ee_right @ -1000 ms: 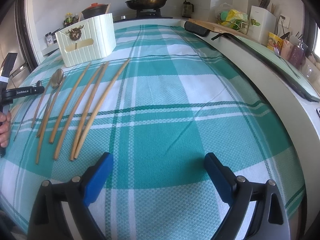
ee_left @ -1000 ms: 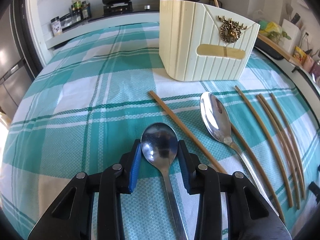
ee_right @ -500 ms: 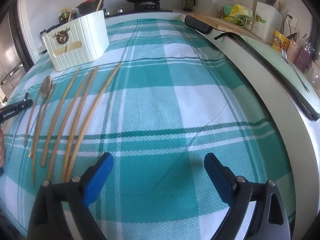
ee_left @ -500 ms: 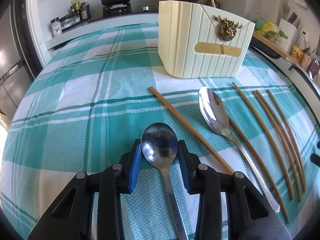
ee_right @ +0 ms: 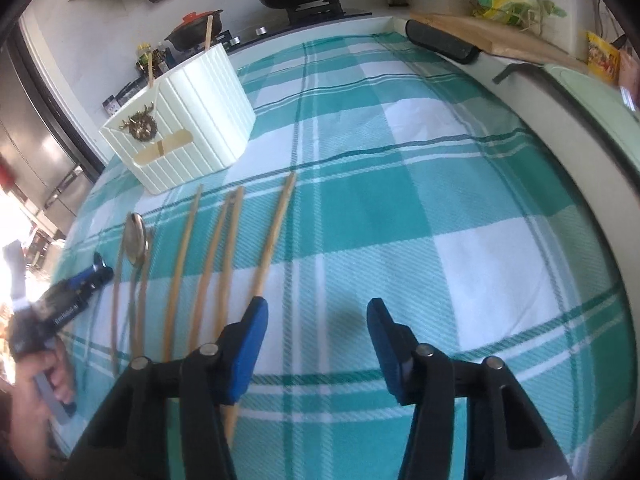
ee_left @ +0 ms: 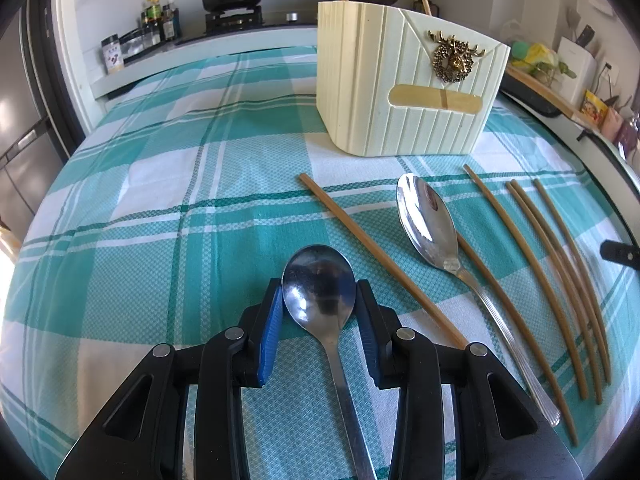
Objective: Organize utensils
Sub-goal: 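Lift the spoon with the left tool while the right tool grasps a wooden chopstick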
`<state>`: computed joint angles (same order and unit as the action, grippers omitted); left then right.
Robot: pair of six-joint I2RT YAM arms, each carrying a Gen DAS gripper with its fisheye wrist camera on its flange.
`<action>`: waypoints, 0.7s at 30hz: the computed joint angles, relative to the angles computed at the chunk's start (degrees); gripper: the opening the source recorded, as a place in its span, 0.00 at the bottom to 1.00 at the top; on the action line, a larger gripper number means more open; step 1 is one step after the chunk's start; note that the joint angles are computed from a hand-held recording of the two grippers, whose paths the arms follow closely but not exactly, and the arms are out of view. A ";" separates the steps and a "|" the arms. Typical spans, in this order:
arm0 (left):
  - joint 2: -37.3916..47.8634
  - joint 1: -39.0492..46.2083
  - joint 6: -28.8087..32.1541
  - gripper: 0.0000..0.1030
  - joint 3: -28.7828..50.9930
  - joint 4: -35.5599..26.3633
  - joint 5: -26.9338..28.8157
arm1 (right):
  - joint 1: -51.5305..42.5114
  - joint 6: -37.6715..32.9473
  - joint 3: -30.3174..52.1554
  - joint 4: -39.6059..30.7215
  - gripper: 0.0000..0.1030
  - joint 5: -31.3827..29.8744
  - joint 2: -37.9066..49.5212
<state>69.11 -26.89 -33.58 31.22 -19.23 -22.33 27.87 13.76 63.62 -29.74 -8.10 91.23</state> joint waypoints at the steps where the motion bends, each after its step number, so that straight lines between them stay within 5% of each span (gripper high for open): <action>1: 0.00 0.00 0.00 0.34 0.00 0.00 0.00 | 0.95 -0.17 2.67 -0.49 0.44 0.34 2.41; 8: -0.15 3.15 2.43 0.34 0.51 0.63 3.93 | 6.44 -3.23 25.39 -9.40 0.40 8.93 21.94; 10: -0.91 4.59 2.77 0.34 0.39 0.72 5.57 | 6.86 -3.29 29.37 -11.78 0.11 11.89 24.50; 11: -1.63 5.24 2.93 0.34 0.29 0.56 6.18 | 6.36 -2.82 30.26 -12.23 0.08 10.67 25.11; 21: -17.82 7.74 3.80 0.34 4.37 -11.05 5.58 | 3.90 -2.34 18.31 -3.60 0.07 0.99 4.78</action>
